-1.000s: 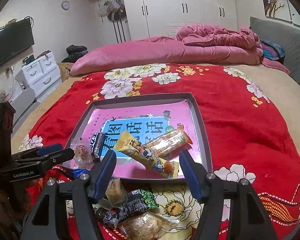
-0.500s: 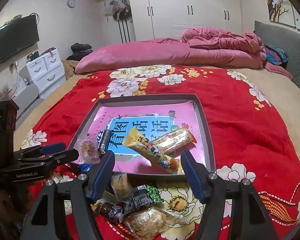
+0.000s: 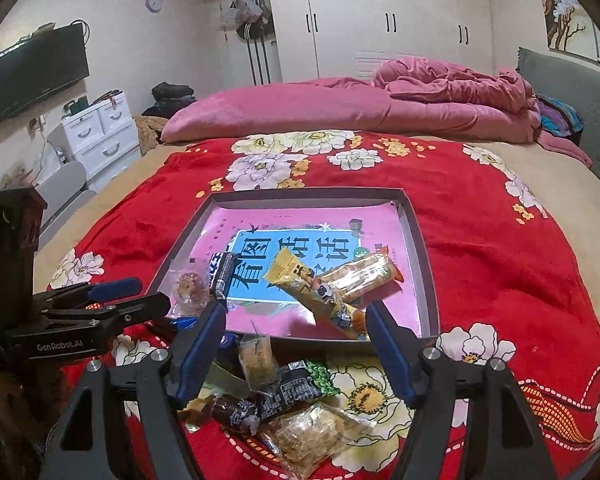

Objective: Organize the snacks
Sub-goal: 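Move both tools back toward the remaining snacks beside the tray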

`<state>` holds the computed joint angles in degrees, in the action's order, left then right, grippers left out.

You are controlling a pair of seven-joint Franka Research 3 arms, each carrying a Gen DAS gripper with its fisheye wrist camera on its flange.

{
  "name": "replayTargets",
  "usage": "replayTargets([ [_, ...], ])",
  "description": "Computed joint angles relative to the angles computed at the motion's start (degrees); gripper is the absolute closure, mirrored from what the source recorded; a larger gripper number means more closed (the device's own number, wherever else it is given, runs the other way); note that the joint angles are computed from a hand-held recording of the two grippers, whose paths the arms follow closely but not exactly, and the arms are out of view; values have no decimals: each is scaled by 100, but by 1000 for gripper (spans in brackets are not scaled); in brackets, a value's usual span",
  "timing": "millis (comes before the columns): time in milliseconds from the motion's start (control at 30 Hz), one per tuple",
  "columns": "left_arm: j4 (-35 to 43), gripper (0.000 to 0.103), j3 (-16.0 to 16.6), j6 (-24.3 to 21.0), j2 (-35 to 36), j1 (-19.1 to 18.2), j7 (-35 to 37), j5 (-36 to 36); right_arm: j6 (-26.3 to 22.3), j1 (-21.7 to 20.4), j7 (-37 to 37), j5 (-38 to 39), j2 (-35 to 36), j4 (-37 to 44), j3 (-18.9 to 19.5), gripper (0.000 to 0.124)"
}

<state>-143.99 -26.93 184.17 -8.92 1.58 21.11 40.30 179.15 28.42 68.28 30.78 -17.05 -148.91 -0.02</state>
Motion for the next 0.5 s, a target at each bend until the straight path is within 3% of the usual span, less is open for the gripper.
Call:
replayTargets([
  [167,-34,28,204,-32,-24,-253,142,-139,-21,20,-9,-30,-70,-50,12,52],
  [500,-109,28,64,-25,-133,-185,251,-253,-57,-60,106,-205,-222,-157,121,51],
])
